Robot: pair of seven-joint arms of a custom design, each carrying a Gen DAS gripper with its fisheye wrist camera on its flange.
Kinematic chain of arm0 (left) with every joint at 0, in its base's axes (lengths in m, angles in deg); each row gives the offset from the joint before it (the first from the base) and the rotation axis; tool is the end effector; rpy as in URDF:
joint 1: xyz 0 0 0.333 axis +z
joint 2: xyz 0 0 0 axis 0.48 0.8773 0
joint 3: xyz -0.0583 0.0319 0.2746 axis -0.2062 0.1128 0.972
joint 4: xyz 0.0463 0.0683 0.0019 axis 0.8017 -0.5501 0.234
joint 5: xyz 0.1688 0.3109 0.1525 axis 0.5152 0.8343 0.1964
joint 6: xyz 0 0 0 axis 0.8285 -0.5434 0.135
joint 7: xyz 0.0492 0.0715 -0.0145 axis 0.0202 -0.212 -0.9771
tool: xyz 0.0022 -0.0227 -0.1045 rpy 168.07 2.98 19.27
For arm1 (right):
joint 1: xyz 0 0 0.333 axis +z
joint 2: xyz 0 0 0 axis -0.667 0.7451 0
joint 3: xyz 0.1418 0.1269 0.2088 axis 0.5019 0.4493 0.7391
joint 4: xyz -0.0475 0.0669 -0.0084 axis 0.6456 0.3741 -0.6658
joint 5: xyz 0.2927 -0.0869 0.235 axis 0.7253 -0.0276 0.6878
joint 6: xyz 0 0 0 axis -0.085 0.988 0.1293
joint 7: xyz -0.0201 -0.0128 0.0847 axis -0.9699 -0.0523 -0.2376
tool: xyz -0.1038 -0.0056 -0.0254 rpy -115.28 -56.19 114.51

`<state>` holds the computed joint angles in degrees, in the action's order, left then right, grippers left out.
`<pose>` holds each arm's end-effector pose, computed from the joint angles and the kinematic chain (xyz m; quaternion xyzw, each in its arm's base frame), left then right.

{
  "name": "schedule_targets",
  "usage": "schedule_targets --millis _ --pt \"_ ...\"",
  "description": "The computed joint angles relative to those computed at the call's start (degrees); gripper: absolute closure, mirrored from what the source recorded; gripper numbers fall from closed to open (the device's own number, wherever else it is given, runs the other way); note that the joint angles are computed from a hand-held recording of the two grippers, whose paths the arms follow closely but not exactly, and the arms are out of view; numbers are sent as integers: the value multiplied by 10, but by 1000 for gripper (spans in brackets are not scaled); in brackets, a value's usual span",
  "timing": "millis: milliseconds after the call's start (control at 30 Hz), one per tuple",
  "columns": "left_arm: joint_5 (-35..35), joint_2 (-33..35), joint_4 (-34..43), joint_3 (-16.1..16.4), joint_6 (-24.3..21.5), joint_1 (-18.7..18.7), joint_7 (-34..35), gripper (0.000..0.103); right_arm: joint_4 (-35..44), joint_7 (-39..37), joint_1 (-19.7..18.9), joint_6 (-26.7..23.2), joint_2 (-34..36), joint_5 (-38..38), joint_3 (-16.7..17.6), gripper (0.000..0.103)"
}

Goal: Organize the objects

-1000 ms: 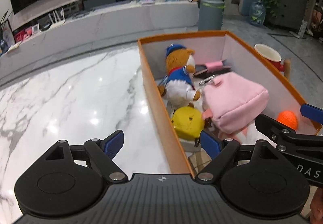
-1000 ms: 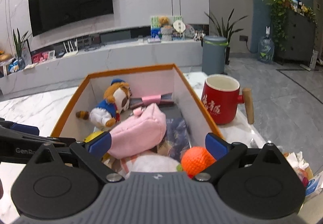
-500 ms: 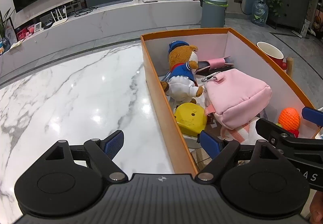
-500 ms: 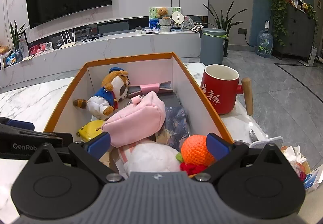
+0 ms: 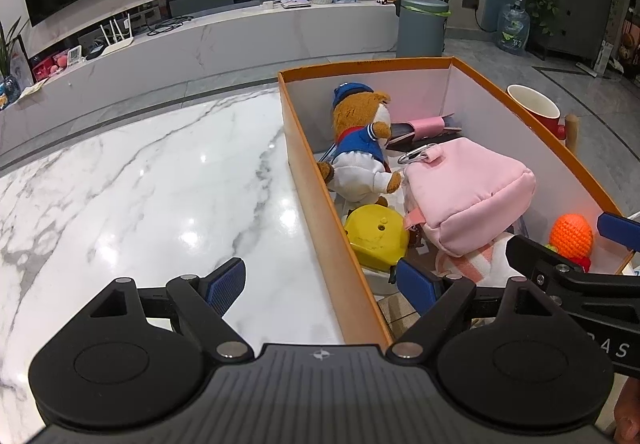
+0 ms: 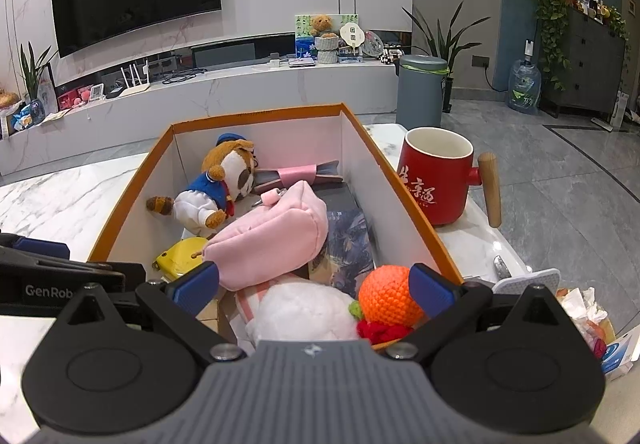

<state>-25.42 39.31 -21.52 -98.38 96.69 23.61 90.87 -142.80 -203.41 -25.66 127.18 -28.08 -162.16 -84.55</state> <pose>0.6552 -0.1850 0.3662 -0.4269 0.8318 -0.3043 0.1826 0.5857 0.1760 0.3532 -0.5190 0.7168 -0.3642 0.2902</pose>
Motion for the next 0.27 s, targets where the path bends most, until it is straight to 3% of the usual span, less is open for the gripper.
schedule_targets --millis 267 --pt "-15 4 5 -13 -9 12 16 4 0 2 1 -1 0 -2 -1 2"
